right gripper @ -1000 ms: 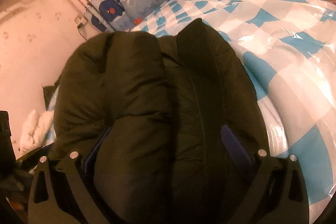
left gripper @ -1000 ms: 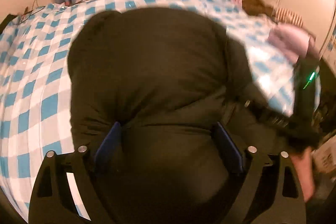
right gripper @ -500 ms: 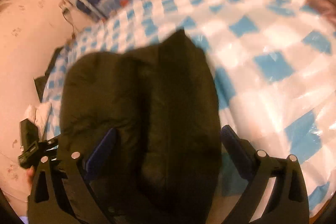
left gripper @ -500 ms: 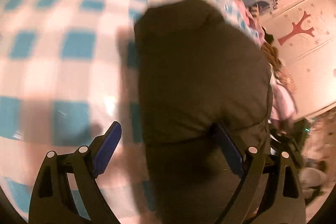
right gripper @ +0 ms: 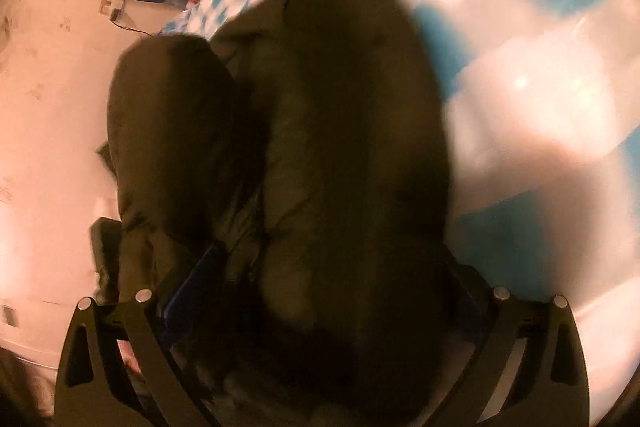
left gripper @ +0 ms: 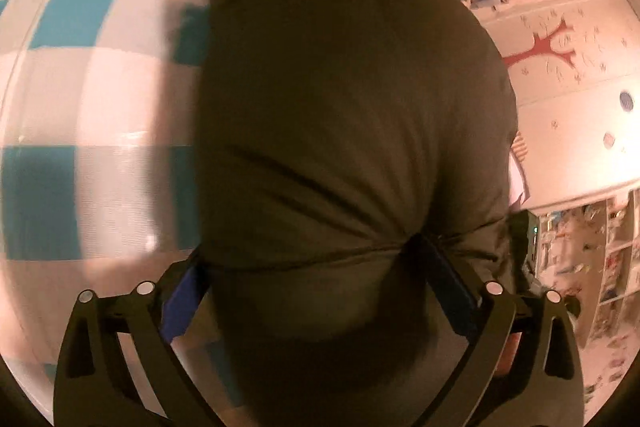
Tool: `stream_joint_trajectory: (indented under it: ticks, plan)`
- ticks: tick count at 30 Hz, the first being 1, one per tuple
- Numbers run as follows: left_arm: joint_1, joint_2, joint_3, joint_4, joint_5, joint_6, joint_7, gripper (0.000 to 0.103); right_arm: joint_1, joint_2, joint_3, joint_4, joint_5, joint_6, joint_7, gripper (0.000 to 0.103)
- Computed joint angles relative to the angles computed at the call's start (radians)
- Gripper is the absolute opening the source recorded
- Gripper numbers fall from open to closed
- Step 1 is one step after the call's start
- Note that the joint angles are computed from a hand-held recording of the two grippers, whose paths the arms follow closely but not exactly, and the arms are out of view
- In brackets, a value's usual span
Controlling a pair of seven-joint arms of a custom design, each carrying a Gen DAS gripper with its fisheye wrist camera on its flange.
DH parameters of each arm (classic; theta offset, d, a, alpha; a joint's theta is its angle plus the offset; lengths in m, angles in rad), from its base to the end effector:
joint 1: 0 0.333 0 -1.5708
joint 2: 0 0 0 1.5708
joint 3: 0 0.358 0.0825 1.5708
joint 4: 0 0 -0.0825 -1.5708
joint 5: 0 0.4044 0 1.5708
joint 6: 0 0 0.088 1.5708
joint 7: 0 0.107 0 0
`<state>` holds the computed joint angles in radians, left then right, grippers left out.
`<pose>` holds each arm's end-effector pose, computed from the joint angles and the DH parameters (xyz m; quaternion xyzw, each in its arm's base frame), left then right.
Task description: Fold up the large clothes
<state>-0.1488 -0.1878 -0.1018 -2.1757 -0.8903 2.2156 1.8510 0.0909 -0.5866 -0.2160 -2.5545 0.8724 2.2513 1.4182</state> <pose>0.5087 -0.1594 0.5374 0.6364 -0.6727 0.3329 0.1776 0.3940 -0.0369 0.5244 -0.4833 0.7634 0.1687 0.3939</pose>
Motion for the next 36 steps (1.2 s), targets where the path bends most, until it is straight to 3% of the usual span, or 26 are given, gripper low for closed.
stream_joint_trajectory:
  ticks: [2,3,6,12,15,18,20,24,26,27,30,34,36]
  plan:
    - [-0.010,-0.024,-0.032,-0.003,0.081,0.057,-0.029,0.089,0.040,-0.002,-0.013,-0.012,0.092,0.018,-0.057,0.098]
    - [-0.014,-0.040,-0.043,-0.008,0.120,0.085,-0.049,0.076,0.054,-0.012,-0.006,-0.020,0.131,0.045,-0.090,0.098]
    - [-0.025,-0.109,-0.062,-0.030,0.251,0.181,-0.091,0.061,0.113,-0.021,-0.011,-0.026,0.267,0.082,-0.198,0.098]
    - [0.028,-0.277,-0.071,-0.080,0.552,0.330,-0.189,0.055,0.214,0.080,0.056,0.094,0.545,0.114,-0.458,0.098]
    - [0.079,-0.326,-0.042,-0.090,0.665,0.337,-0.251,0.055,0.239,0.218,0.113,0.228,0.615,0.089,-0.530,0.098]
    - [0.115,-0.322,0.020,-0.104,0.711,0.296,-0.294,0.058,0.241,0.318,0.174,0.296,0.502,0.104,-0.448,0.098]
    - [0.157,-0.263,0.039,-0.104,0.763,0.228,-0.315,0.066,0.219,0.404,0.239,0.332,0.297,0.130,-0.257,0.098]
    - [0.148,-0.243,0.151,-0.160,0.609,0.202,-0.245,0.070,0.217,0.376,0.243,0.288,0.281,0.181,-0.211,0.097]
    - [0.167,-0.282,0.147,-0.179,0.603,0.213,-0.235,0.070,0.207,0.302,0.265,0.250,0.161,0.277,-0.132,0.097]
    - [0.175,-0.304,0.142,-0.190,0.606,0.220,-0.231,0.070,0.197,0.253,0.292,0.226,0.077,0.368,-0.082,0.097]
    - [0.197,-0.353,0.099,-0.218,0.636,0.286,-0.283,0.070,0.243,0.232,0.275,0.281,0.031,0.457,-0.162,0.097]
    - [0.216,-0.399,0.061,-0.243,0.678,0.361,-0.386,0.070,0.317,0.319,0.264,0.422,-0.046,0.455,-0.201,0.097]
    - [0.222,-0.444,0.057,-0.264,0.710,0.369,-0.413,0.070,0.317,0.416,0.291,0.504,-0.207,0.452,-0.116,0.097]
